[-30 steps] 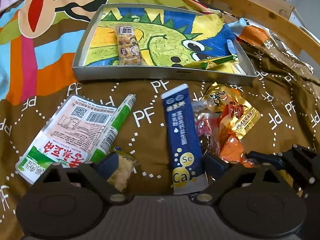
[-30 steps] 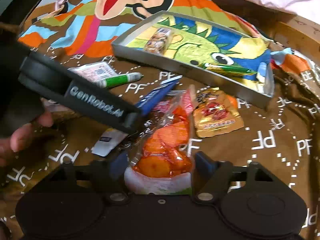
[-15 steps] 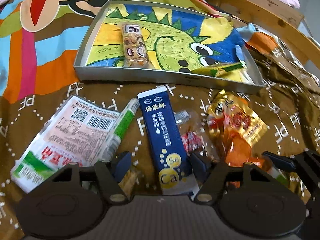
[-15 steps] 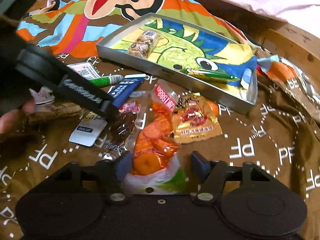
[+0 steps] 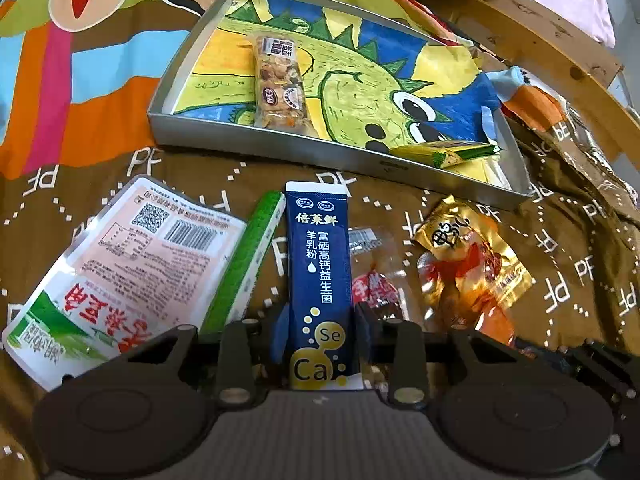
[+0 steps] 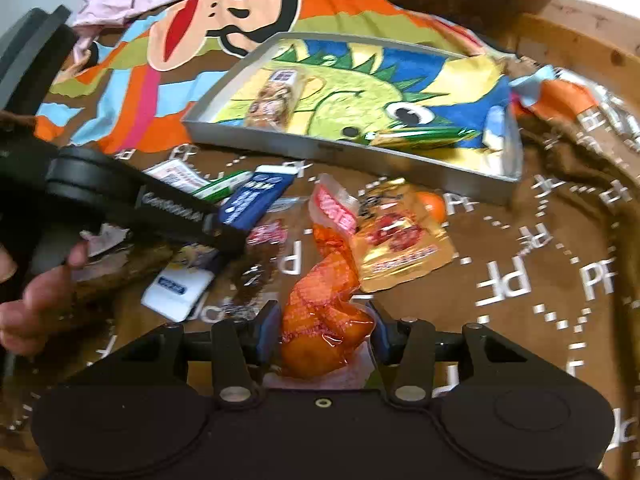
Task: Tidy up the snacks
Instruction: 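Move the left tool to the blue milk-powder stick while the right tool approaches the orange packet, then close the left tool on the blue milk stick while the right tool grips the orange packet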
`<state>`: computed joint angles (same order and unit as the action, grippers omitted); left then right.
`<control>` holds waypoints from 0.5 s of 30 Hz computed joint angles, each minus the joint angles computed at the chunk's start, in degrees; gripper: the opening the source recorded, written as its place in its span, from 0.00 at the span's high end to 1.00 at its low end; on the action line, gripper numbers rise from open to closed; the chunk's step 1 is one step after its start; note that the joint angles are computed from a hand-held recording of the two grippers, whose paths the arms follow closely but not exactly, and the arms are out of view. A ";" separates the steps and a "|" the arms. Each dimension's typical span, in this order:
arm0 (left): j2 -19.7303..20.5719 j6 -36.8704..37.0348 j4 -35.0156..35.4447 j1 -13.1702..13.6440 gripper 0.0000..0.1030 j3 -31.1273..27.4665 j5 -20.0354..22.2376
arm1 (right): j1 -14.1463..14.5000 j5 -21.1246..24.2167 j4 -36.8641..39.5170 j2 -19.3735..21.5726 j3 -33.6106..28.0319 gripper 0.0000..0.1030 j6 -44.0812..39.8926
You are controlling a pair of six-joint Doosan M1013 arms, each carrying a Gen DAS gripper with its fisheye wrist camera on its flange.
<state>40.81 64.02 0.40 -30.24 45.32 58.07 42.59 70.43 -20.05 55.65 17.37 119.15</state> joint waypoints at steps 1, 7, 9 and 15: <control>0.05 -0.13 0.23 -0.06 0.63 -0.10 0.12 | 0.28 0.86 -1.54 0.36 -0.73 0.53 -0.75; 1.03 0.87 1.67 -0.31 0.59 -1.44 1.10 | 0.60 -0.05 -4.33 0.68 0.14 0.48 -4.56; 0.88 0.85 1.17 -0.21 0.62 -1.22 0.86 | 0.24 0.52 -2.95 1.14 -0.49 0.49 -4.00; -0.36 -1.39 0.42 -0.35 0.67 0.08 0.63 | 1.03 0.28 -5.18 0.82 -0.14 0.56 -4.78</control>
